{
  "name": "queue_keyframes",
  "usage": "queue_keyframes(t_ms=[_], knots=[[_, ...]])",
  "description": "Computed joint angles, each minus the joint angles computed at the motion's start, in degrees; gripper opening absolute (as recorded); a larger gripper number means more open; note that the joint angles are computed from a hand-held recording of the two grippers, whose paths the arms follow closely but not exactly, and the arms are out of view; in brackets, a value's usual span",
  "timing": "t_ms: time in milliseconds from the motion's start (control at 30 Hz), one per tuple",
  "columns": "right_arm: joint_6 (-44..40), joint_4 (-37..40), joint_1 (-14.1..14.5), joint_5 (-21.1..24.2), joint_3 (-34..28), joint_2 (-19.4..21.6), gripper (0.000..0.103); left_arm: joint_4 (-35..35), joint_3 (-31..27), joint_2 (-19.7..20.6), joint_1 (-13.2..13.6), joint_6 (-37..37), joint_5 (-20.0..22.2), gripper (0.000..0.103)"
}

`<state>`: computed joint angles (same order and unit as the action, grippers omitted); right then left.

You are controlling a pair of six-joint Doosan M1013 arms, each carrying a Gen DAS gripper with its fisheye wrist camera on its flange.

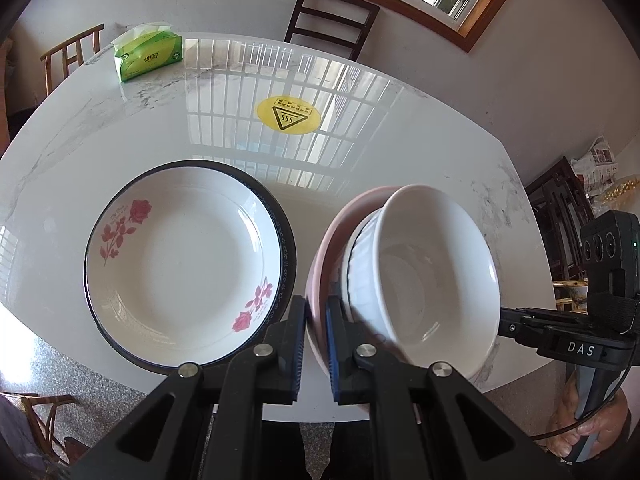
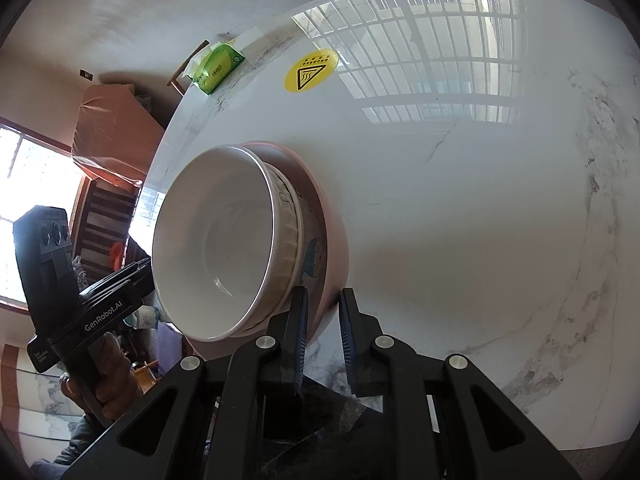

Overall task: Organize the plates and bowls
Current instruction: 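Lift the nested bowl stack with both grippers and carry it over the plate stack, then lower the nested bowls onto the pink-flowered plate with both grippers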

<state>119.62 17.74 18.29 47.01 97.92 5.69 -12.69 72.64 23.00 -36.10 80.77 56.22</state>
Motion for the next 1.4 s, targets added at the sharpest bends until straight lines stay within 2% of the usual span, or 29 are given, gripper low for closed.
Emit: queue_keyframes(t_ms=[533, 933, 1400], knots=[[-3.0, 1.58, 1.13, 0.01, -3.76, 2.24, 0.019, 1.51, 0.9, -2.22, 2.48, -2.68, -2.05, 0.007], [-5.39, 3.01, 2.56, 0.72, -8.76, 6.05, 0.019, 4.41, 2.31, -3.95, 4.53, -6.39, -3.75, 0.007], [-8.71, 5.92, 3.46, 2.09, -13.42, 10.57, 0.019, 5.94, 2.51, -3.61, 7.32, -8.27, -4.59, 0.007]])
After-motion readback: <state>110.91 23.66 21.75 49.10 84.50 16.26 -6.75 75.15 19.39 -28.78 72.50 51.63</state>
